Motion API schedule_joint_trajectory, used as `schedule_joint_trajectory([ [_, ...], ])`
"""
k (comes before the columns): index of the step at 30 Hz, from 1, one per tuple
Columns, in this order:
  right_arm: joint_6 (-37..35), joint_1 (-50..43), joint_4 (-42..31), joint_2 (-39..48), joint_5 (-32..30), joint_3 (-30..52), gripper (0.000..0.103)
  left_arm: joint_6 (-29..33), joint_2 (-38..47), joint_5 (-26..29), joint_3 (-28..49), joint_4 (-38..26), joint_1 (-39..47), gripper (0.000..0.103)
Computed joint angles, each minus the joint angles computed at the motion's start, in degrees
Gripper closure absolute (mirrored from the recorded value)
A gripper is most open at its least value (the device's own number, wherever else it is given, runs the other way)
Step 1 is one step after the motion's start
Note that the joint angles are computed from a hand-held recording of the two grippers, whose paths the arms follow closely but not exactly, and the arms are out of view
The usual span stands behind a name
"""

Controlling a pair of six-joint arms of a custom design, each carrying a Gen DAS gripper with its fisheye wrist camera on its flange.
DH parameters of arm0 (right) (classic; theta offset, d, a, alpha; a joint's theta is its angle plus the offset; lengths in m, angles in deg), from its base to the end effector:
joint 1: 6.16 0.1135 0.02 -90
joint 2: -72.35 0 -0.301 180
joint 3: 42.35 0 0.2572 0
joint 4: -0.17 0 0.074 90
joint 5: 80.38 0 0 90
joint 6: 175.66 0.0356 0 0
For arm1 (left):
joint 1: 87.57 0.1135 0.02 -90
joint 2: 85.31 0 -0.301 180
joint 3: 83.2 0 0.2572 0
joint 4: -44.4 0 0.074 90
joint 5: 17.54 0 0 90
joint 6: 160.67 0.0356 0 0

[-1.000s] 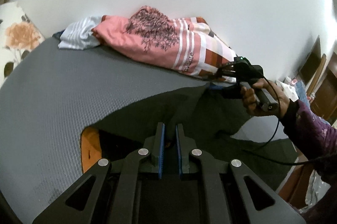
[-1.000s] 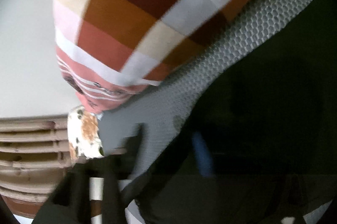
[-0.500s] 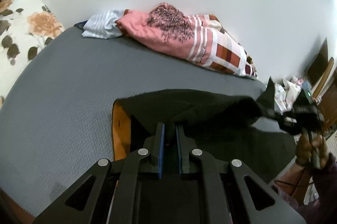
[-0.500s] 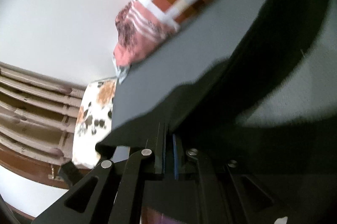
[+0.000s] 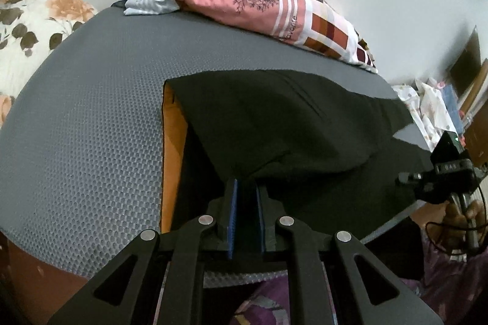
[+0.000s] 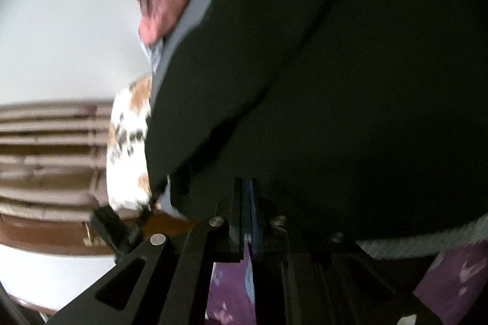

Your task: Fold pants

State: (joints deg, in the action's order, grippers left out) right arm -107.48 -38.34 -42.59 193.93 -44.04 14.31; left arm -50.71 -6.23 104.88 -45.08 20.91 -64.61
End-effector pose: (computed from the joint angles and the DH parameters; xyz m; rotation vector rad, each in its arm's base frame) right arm 0.2334 -0.1130 0.0464 0.4446 2.6074 1.3745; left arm 0.1935 0.0613 0.1466 0.0989 2.4927 -0.4670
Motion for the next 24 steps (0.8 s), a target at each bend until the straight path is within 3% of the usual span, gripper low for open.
schedule_joint_trajectory([
  [2, 3.4, -0.7, 2.3, 0.7, -0.5, 1.8, 0.085, -1.1, -1.5, 0.6, 0.5, -0.5, 0.0, 0.091],
  [4, 5.0, -1.6, 2.9, 2.3, -2.0, 3.8, 0.049, -1.6, -2.1, 1.2, 1.5, -1.5, 0.2, 0.091],
  [11, 14.6, 1.4, 8.5, 8.0, -8.2, 8.9, 0.047, -4.0, -1.9, 2.7, 4.3, -3.0, 0.8, 0.091],
  [16, 21.5, 3.6, 16.1, 7.6, -8.7, 9.0, 0.049, -5.2, -1.6, 3.0, 4.7, -2.3, 0.9, 0.091],
  [17, 21.7, 3.8, 16.4, 7.5, -8.1, 9.3, 0.055, -5.4, -1.7, 2.7, 4.5, -2.1, 0.7, 0.091],
  [18, 21.9, 4.4, 16.7, 7.5, -6.4, 9.9, 0.083, -5.5, -1.7, 2.4, 4.3, -1.9, 0.5, 0.091],
  [19, 21.0, 4.7, 15.4, 7.8, -5.0, 10.7, 0.095, -5.4, -1.7, 2.1, 4.0, -1.7, 0.3, 0.091],
  [23, 15.7, 2.9, 14.9, 3.5, -4.4, 6.7, 0.096, -3.1, -2.3, 1.5, 3.6, -3.3, 1.6, 0.091],
  [24, 12.0, 1.5, 11.5, 1.4, -5.1, 5.3, 0.097, -2.0, -2.4, 1.7, 3.6, -4.2, 2.6, 0.091],
])
